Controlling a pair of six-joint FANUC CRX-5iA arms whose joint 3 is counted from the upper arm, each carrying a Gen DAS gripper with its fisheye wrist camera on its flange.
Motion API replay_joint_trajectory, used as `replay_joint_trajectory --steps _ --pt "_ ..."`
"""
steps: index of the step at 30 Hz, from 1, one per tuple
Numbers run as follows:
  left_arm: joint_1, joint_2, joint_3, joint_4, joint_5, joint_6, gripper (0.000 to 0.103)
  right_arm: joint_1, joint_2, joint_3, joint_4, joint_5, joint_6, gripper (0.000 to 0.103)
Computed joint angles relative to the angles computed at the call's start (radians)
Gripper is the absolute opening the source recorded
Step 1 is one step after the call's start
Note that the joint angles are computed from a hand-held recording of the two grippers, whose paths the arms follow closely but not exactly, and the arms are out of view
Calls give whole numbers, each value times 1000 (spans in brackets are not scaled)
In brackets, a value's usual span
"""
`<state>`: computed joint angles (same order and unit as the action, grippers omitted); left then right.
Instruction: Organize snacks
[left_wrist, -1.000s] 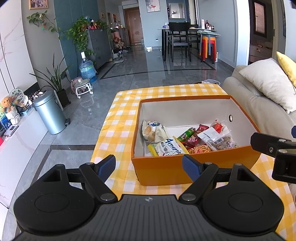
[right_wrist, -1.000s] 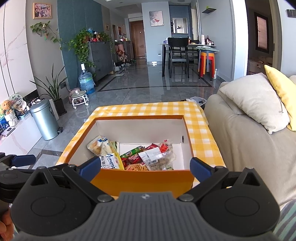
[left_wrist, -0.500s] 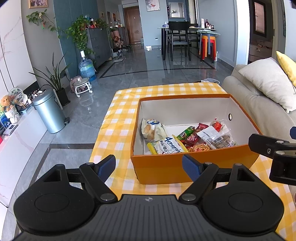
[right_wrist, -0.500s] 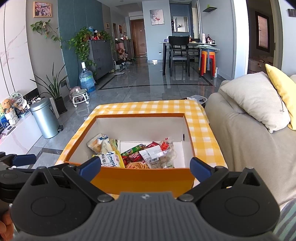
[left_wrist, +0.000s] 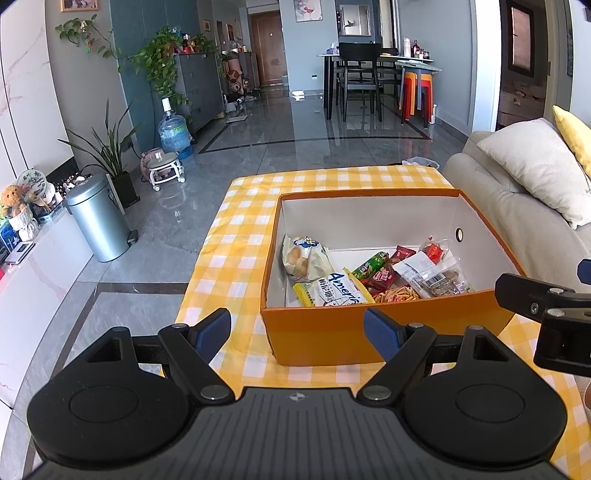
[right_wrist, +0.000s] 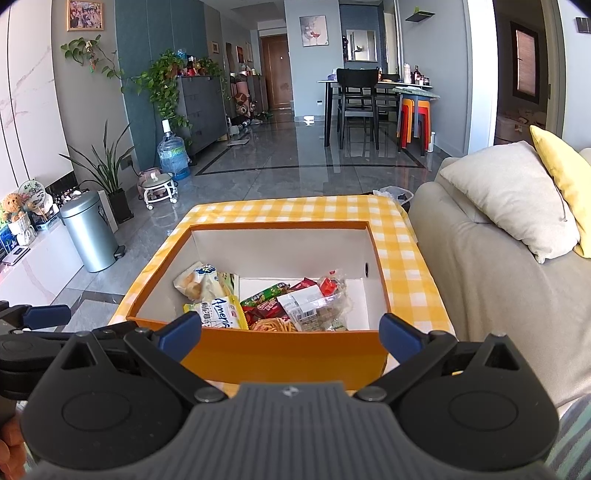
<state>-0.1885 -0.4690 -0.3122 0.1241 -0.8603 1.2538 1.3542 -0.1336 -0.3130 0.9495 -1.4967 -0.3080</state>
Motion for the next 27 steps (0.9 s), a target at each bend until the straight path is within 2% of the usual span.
replay_joint_trajectory --steps 16,27 --pt "-9 1 3 9 -8 1 96 1 1 1 -15 2 -1 99" --pt "15 -7 -9 53 -3 -40 96 1 -7 0 -29 5 -6 99"
